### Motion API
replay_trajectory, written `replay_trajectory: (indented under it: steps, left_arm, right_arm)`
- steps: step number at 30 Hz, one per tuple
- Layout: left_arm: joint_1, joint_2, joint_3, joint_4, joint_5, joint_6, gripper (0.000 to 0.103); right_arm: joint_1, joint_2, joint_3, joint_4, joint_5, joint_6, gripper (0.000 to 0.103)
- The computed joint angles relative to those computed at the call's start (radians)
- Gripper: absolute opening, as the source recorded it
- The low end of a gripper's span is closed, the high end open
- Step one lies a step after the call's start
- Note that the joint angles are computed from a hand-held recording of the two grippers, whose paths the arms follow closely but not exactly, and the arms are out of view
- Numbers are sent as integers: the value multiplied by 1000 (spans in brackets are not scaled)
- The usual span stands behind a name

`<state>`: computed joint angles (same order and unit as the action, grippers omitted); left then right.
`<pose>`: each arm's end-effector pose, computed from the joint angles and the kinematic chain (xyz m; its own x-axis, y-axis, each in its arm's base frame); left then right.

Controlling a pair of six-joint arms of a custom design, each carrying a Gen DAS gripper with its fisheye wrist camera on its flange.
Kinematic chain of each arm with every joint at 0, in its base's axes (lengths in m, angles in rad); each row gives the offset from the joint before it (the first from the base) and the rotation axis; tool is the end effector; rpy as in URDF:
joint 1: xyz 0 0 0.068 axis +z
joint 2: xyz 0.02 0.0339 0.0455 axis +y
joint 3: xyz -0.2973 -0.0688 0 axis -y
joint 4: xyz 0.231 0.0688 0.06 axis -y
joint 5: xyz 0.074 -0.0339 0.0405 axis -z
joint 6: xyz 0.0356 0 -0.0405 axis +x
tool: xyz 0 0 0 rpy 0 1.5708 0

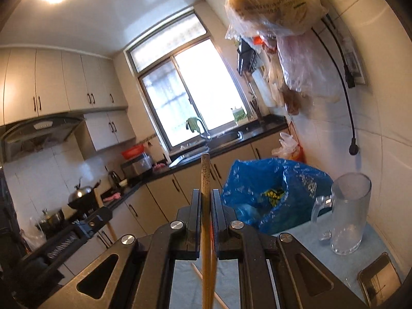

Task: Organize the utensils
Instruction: 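Carry both chopsticks up over the holder cup and release them inside, then move both open grippers away from the holder toward the remaining chopsticks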

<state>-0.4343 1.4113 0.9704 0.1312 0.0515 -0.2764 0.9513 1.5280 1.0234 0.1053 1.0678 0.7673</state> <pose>0.2819 -0.1328 0.3293 -0.3928 -0.1182 -0.9120 0.3716 0.8867 -0.2750 0.2126 0.2445 0.3159 -0.1096 0.4227 -0.8996 0.2116 0.8942 0.3944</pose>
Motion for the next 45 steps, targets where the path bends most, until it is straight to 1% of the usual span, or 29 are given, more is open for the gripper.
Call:
replay_trajectory:
  steps: [5,8,9,11,12,13,14,15,16,17,20,21,22,24,26,27,28,31,34,37,38,40,42,44,45]
  left_arm:
    - [9,11,-39,9,1,-11,6]
    - [18,1,-58,7,21,-21,6]
    - [20,-7,-64,6,24,-25,6]
    - [25,-25,-74,-2,27,-24,7]
    - [28,-34,-76,-8,30,-21,12]
    - [32,-48,-80,-17,32,-19,19]
    - [36,-59,-84,-23,31,-18,23]
    - [41,-81,-93,-28,27,-20,30]
    - [47,-101,-101,-34,25,-23,35]
    - [59,-125,-110,-44,26,-27,37]
    - [106,-205,-124,-109,61,-40,42]
    - [122,-230,-128,-132,72,-43,47]
    - [139,-254,-133,-154,82,-44,49]
    - [182,-318,-156,-208,105,-35,53]
    - [229,-375,-182,-265,138,-21,58]
    - [260,-406,-201,-299,162,-9,60]
    - [285,-429,-217,-332,181,3,61]
    - [390,-486,-289,-437,269,67,61]
    - [502,-516,-383,-527,359,166,61]
    - [580,-547,-474,-567,378,247,61]
    - [606,-560,-503,-582,378,278,61]
    - [641,-583,-537,-603,382,316,61]
    - [708,-614,-561,-646,412,381,61]
    - [762,-641,-567,-689,434,433,61]
    - [795,-648,-568,-707,450,463,61]
  right_arm:
    - [1,16,-28,-42,-24,76,8]
    - [13,18,-38,-65,-21,118,8]
    - [18,18,-42,-64,-17,128,10]
    - [25,7,-54,-63,-26,139,24]
    - [31,5,-55,-70,-18,144,35]
    - [43,3,-51,-91,2,153,40]
    - [50,1,-42,-109,10,155,40]
    - [60,-4,-38,-125,17,159,40]
    - [74,-13,-39,-145,25,169,40]
    - [88,-22,-39,-168,34,184,40]
    - [130,-44,-33,-263,57,247,45]
    - [143,-47,-26,-307,61,277,49]
    - [164,-51,-18,-382,63,334,53]
    - [194,-52,-5,-506,44,430,56]
    - [237,-42,-2,-645,-14,556,57]
    - [253,-35,-6,-678,-40,593,57]
    - [277,-28,-24,-702,-94,630,58]
    - [341,-2,-95,-668,-223,660,58]
    - [422,49,-142,-590,-306,611,56]
    - [475,99,-148,-519,-375,554,49]
    - [486,126,-145,-501,-401,538,48]
    - [489,165,-144,-484,-425,540,43]
    - [479,186,-150,-476,-447,547,42]
    - [463,204,-145,-502,-461,560,41]
    - [463,216,-140,-518,-450,566,41]
